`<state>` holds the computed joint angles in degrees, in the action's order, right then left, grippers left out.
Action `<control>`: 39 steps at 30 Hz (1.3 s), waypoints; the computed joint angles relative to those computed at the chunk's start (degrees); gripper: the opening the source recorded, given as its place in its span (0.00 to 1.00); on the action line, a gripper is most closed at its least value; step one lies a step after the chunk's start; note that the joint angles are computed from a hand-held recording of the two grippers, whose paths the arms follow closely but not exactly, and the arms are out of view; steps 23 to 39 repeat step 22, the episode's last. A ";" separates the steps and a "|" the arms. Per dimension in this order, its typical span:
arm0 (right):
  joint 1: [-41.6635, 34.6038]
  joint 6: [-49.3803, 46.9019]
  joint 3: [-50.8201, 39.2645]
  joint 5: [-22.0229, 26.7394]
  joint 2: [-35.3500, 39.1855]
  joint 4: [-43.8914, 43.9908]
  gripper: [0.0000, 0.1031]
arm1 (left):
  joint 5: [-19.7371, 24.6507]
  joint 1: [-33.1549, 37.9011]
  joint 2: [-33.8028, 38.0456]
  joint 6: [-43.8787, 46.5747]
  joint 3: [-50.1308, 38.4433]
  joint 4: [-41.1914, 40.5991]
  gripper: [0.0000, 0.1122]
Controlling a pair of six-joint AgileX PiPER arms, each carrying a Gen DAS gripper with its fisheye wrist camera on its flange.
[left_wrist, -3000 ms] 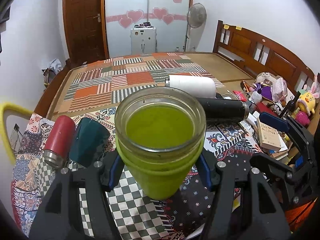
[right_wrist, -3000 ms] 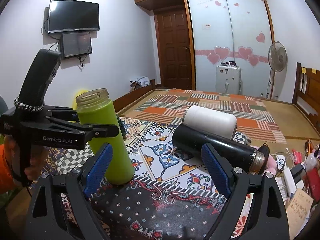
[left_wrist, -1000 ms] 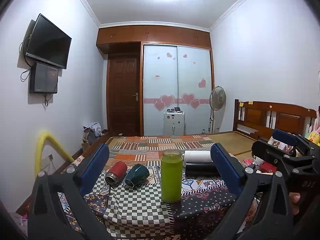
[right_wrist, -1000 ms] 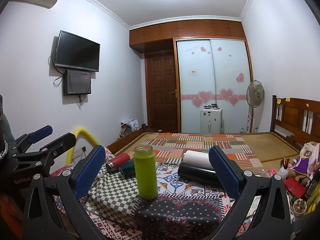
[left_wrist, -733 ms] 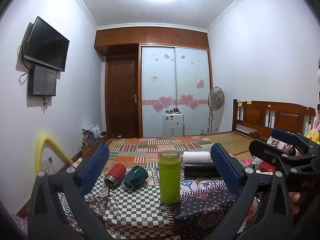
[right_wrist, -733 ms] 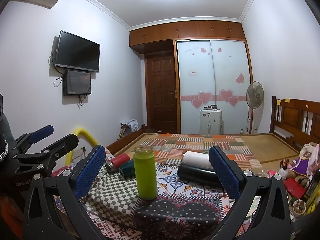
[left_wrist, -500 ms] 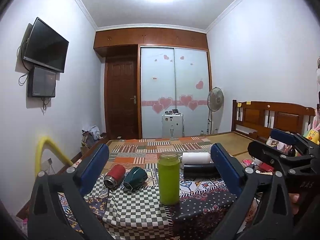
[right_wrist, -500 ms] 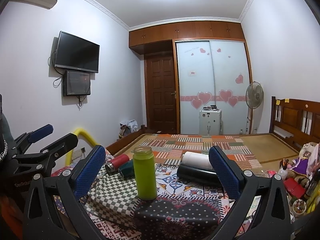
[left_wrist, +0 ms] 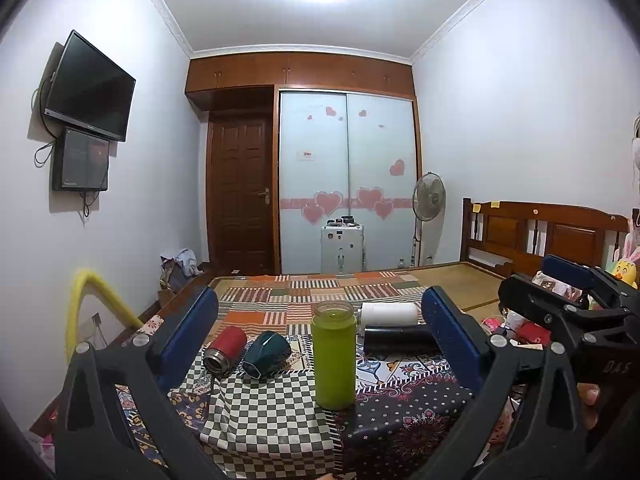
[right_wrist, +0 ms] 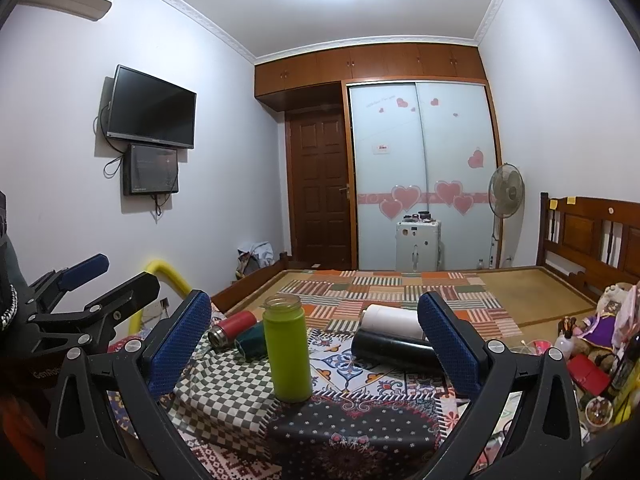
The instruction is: Flip cup upright
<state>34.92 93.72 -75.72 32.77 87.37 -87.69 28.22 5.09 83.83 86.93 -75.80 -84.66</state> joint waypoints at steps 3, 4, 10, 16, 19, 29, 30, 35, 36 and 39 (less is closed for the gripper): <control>0.04 -0.03 0.02 0.04 -0.03 0.07 1.00 | 0.10 0.23 0.22 -0.55 -0.22 0.21 0.92; 0.05 -0.14 0.00 0.07 -0.04 0.12 1.00 | 0.25 0.32 0.32 -0.89 -0.38 0.48 0.92; 0.01 -0.04 0.01 -0.01 -0.08 0.13 1.00 | 0.33 0.24 0.68 -2.56 -0.85 1.87 0.92; -0.03 0.10 0.01 0.06 -0.13 0.17 1.00 | -0.05 -0.26 0.96 -3.61 -1.25 2.98 0.92; 0.06 -0.20 -0.09 0.20 -0.02 0.51 1.00 | -0.38 -0.55 1.01 -3.81 -1.29 3.26 0.92; 0.09 -0.52 -0.24 0.22 0.14 0.79 1.00 | 0.06 -0.26 1.26 -4.98 -1.62 4.03 0.92; 0.09 -0.52 -0.24 0.22 0.14 0.79 1.00 | 0.06 -0.26 1.26 -4.98 -1.62 4.03 0.92; 0.09 -0.52 -0.24 0.22 0.14 0.79 1.00 | 0.06 -0.26 1.26 -4.98 -1.62 4.03 0.92; 0.09 -0.52 -0.24 0.22 0.14 0.79 1.00 | 0.06 -0.26 1.26 -4.98 -1.62 4.03 0.92; 0.09 -0.52 -0.24 0.22 0.14 0.79 1.00 | 0.06 -0.26 1.26 -4.98 -1.62 4.03 0.92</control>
